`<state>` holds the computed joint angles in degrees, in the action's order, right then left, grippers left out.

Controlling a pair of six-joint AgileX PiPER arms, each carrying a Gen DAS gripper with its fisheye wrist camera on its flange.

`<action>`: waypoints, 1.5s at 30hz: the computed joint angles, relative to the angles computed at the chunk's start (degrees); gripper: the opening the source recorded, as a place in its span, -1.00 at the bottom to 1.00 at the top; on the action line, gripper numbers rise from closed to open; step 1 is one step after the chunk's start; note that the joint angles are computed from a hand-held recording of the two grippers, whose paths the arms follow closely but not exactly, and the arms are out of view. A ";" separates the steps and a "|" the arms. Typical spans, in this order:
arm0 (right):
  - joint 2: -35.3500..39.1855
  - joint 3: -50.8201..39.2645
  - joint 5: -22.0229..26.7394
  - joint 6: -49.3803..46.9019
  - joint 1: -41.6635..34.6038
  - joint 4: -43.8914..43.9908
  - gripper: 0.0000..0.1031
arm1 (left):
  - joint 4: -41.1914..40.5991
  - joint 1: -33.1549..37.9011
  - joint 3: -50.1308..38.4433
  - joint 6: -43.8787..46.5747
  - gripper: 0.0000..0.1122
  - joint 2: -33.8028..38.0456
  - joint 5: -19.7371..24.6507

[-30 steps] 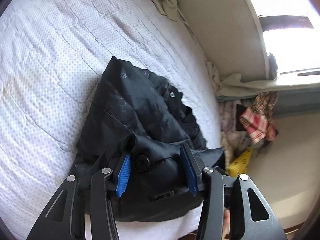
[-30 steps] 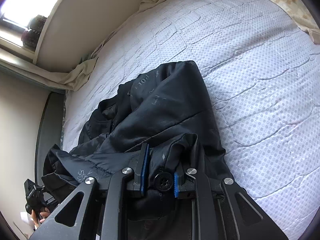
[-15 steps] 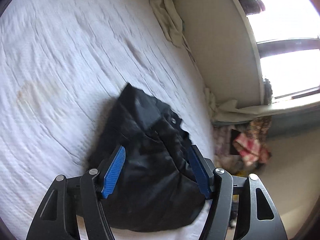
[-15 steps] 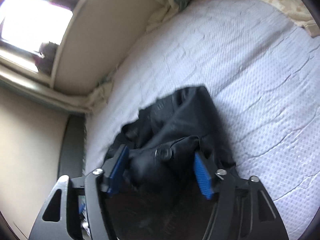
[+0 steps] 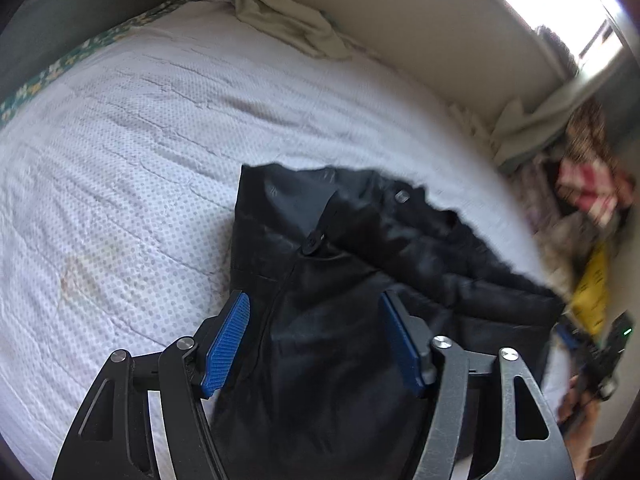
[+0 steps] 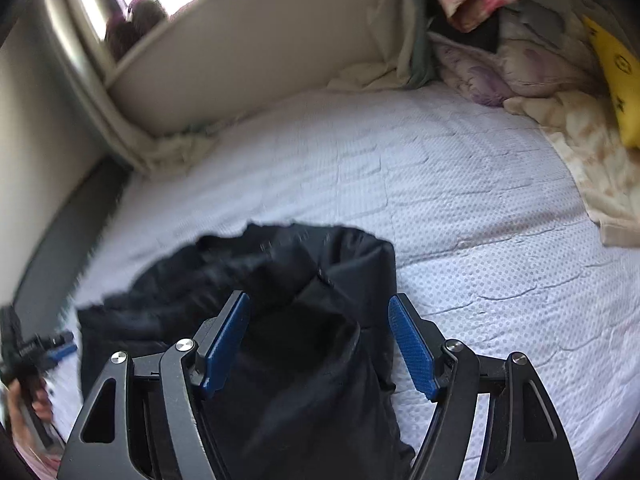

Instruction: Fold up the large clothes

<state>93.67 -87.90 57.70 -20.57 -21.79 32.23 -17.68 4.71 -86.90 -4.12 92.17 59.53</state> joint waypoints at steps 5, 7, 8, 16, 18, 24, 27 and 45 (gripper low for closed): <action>3.45 -1.18 3.85 1.09 1.19 -1.49 -0.60 | 0.68 -1.37 0.91 0.04 -0.66 2.13 0.43; 2.74 -1.45 4.82 3.80 1.52 -4.14 -0.78 | 3.20 -2.73 0.84 -1.08 -0.71 0.68 0.74; 2.26 -1.32 5.31 4.80 1.39 -4.64 -0.80 | 5.07 -3.56 0.96 -2.06 -0.71 -0.41 0.93; -0.28 3.85 5.68 10.81 2.04 -13.43 -0.86 | 12.04 -5.28 5.31 -4.66 -0.70 -1.12 1.56; 0.39 5.32 4.39 9.45 1.79 -12.88 -0.86 | 11.36 -4.84 5.54 -4.53 -0.63 0.30 1.01; 2.61 9.29 0.26 7.95 2.33 -13.28 -0.79 | 15.97 -8.01 6.45 -6.70 -0.45 1.58 -1.05; 2.48 9.08 0.29 9.11 1.83 -12.71 -0.60 | 16.76 -8.40 5.34 -8.17 -0.42 1.71 0.13; -10.43 10.93 -5.22 6.15 10.88 -18.49 -0.15 | 26.00 -25.06 3.19 -15.86 0.34 -1.78 -2.28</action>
<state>83.24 -76.97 52.48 -14.42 -10.91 13.74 8.32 -20.36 -83.71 -19.98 90.39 57.25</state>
